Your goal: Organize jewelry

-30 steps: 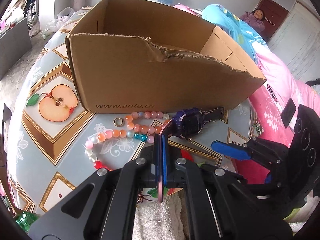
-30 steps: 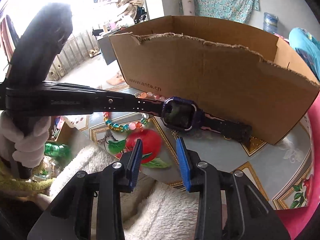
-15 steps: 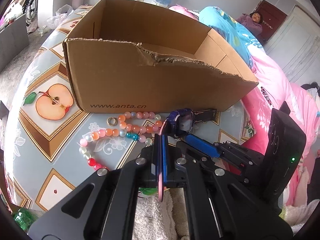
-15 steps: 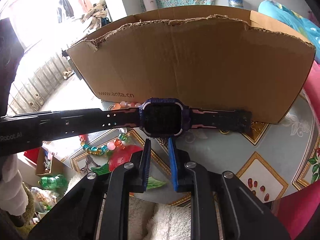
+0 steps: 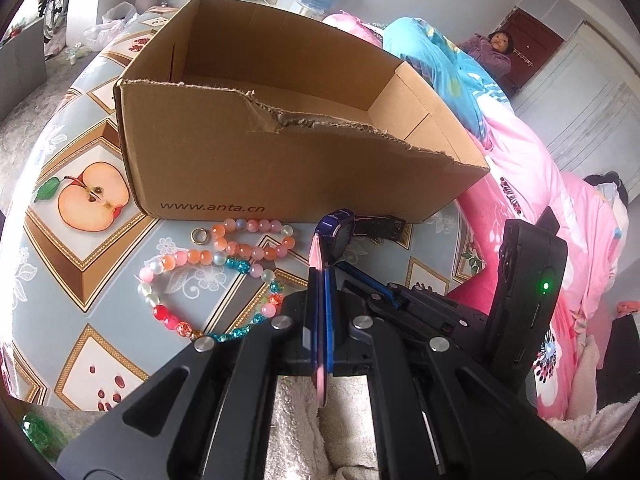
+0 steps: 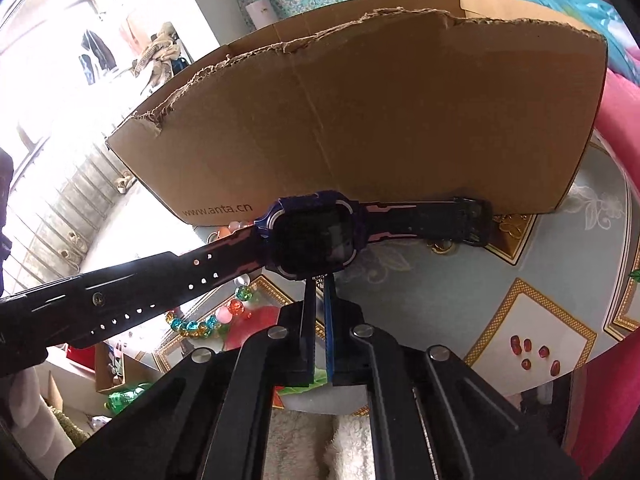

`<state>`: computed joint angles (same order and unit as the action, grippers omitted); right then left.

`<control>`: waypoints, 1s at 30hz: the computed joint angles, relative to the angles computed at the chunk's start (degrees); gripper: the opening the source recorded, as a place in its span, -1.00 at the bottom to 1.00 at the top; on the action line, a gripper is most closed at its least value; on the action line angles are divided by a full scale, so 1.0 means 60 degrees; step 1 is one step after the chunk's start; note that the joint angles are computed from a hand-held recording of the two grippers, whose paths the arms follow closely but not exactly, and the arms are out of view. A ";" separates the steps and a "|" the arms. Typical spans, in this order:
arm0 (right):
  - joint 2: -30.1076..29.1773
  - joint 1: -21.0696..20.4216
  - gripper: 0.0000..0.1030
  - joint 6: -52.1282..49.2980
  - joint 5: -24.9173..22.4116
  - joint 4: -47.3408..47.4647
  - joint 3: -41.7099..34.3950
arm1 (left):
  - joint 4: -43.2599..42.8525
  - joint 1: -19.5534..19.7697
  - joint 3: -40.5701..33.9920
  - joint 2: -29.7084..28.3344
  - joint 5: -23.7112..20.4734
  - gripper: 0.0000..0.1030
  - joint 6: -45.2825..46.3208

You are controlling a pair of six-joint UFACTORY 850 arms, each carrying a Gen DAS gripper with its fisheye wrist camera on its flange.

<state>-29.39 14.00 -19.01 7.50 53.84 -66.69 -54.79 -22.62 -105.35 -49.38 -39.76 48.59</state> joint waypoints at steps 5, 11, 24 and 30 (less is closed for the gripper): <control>0.0080 -0.0036 -0.95 0.0494 -0.0041 -0.0439 0.0123 | -0.0226 0.0101 -0.0093 -0.0036 -0.0306 -0.96 -0.0019; 0.0264 -0.0017 -0.94 -0.0033 -0.0033 0.0136 0.0317 | -0.0502 0.0171 -0.0414 -0.0199 -0.0830 -0.96 -0.0249; 0.0955 0.0343 -0.94 -0.2685 0.0256 0.2157 0.1036 | -0.0575 0.0337 -0.0866 -0.0618 -0.1337 -0.96 -0.1602; 0.0773 0.0431 -0.94 -0.4408 0.0206 0.3534 0.0732 | -0.0169 0.0314 -0.1070 -0.0871 -0.0992 -0.96 -0.2122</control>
